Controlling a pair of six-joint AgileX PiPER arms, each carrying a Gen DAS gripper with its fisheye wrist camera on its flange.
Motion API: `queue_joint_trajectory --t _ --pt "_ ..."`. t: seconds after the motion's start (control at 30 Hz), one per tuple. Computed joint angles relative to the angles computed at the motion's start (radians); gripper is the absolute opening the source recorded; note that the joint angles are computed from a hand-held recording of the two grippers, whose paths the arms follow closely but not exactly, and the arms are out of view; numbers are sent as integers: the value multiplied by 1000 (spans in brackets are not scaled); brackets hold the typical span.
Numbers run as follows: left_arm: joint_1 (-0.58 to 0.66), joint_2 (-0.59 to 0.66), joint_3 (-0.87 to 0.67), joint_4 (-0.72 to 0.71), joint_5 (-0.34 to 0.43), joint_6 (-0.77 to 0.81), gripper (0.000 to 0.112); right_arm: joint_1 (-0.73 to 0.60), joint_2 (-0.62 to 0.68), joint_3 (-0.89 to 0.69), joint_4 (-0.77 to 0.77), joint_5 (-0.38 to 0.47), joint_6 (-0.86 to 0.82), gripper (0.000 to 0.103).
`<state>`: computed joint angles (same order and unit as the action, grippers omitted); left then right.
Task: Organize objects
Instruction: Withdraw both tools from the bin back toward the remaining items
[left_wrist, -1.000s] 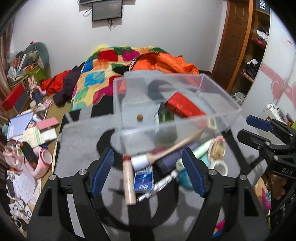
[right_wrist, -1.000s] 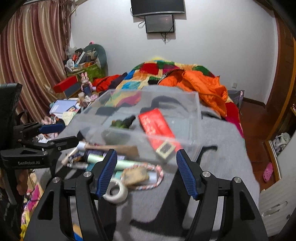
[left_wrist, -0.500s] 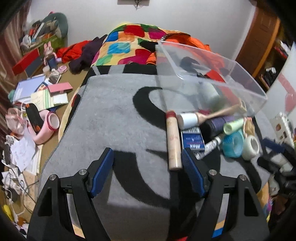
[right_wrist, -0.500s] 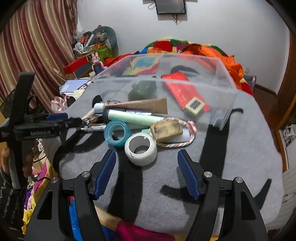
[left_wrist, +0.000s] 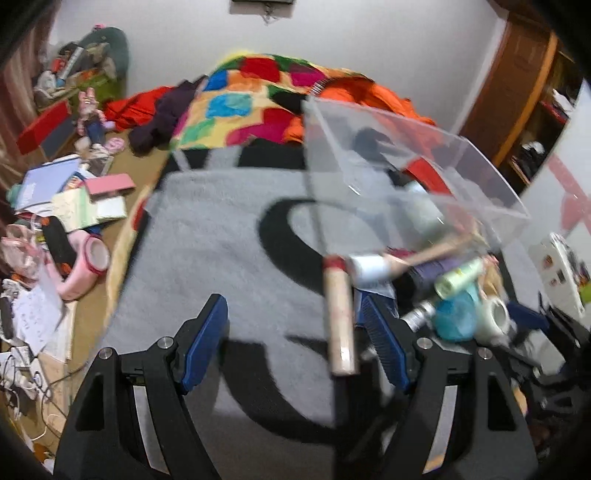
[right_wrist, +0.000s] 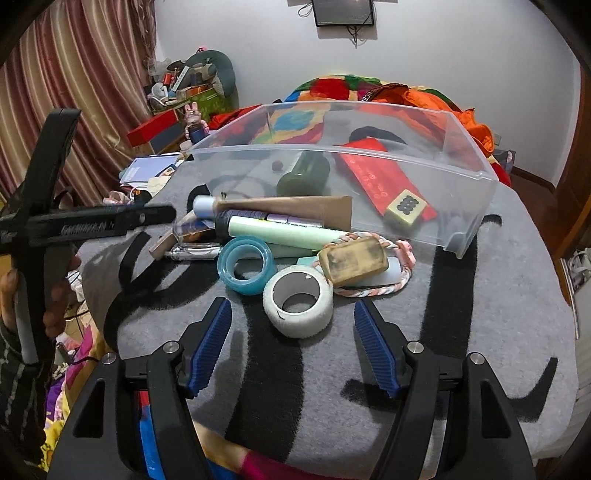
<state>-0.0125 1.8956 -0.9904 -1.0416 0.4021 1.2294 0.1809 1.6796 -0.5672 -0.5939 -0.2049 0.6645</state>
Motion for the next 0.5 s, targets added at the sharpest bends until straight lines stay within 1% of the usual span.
queue_joint_trajectory --t 0.07,0.13,0.2,0.23,0.3,0.37,0.43,0.5 --pt "-35 -21 48 -27 -37 60 75 -7 3 -1 -26 -6 27 65" --pt "-59 -42 82 -54 -58 114 75 -13 4 1 -24 -13 29 65" --pt "-68 -66 100 -86 -69 149 75 -13 2 2 0 -13 6 61" --pt "-65 -81 104 -113 -69 171 75 -15 3 2 1 -13 5 57" --pt "-55 -93 94 -139 -71 181 75 -19 5 -1 -36 -18 42 52" --pt "-49 -84 69 -119 -79 147 75 -20 11 -6 -45 -22 54 46" --pt "-50 -52 25 -35 -77 49 71 -19 17 -12 -55 -25 66 43" --pt "-58 -21 -3 41 -71 -30 60 -14 23 -17 -30 -29 42 40"
